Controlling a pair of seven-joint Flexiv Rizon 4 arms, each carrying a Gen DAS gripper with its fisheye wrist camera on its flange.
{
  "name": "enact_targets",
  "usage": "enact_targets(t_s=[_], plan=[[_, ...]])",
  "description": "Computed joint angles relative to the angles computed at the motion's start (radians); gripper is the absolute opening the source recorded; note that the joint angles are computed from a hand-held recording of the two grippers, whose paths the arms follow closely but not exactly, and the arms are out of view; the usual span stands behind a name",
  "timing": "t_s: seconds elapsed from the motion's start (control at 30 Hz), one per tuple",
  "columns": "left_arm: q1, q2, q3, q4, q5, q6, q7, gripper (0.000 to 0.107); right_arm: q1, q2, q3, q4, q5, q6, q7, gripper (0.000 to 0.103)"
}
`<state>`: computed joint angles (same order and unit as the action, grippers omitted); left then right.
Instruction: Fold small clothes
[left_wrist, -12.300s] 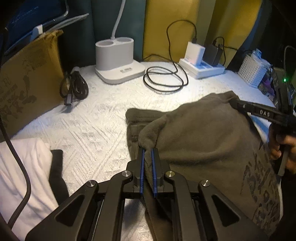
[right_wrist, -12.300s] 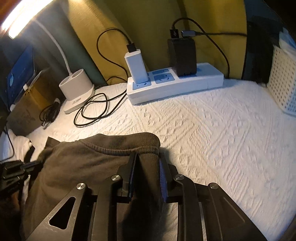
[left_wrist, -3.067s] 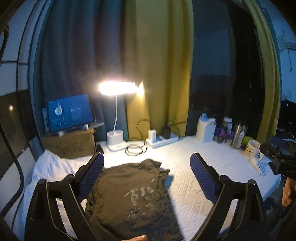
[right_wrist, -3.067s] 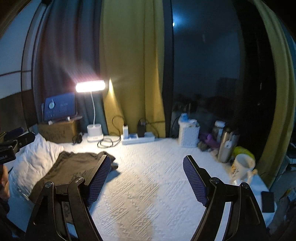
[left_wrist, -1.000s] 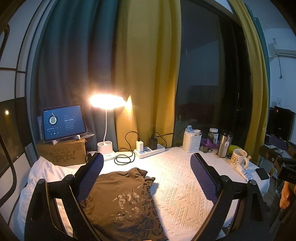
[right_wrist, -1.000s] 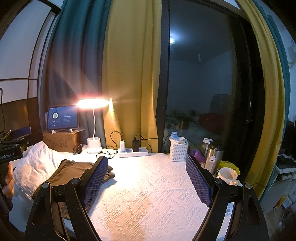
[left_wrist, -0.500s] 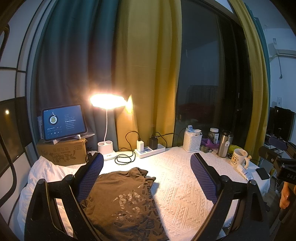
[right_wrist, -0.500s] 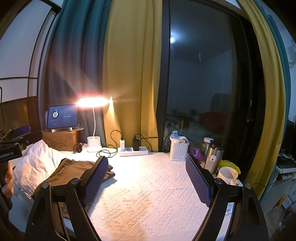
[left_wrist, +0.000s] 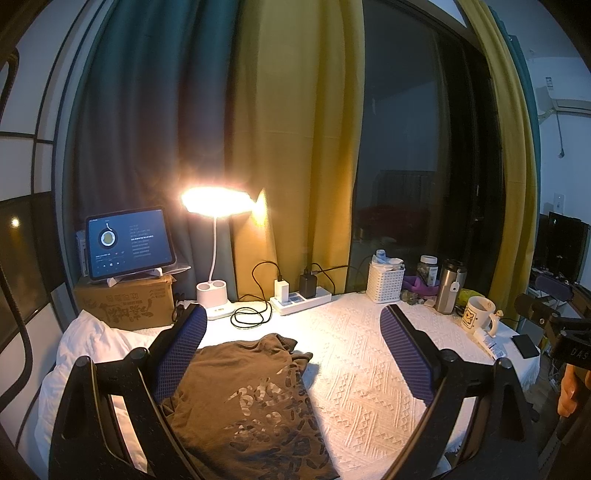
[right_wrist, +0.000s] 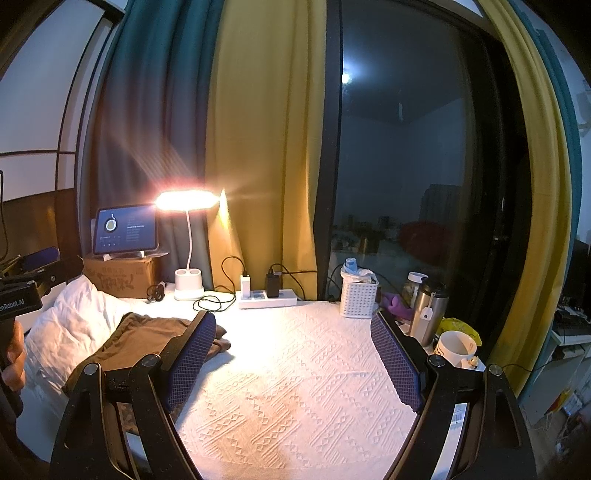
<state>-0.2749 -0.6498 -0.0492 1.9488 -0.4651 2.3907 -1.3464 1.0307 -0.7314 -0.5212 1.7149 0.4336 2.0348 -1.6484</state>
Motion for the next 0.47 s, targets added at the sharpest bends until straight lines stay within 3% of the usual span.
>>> enact_targets(t_s=[0.37, 0.47], plan=[[-0.003, -0.003, 0.003, -0.002, -0.005, 0.005, 0.004, 0.094, 0.011, -0.004, -0.011, 0.001, -0.001, -0.011, 0.009, 0.087], [0.026, -0.002, -0.006, 0.001, 0.045, 0.009, -0.014, 0.094, 0.011, -0.007, -0.013, 0.0, -0.007, -0.013, 0.016, 0.087]])
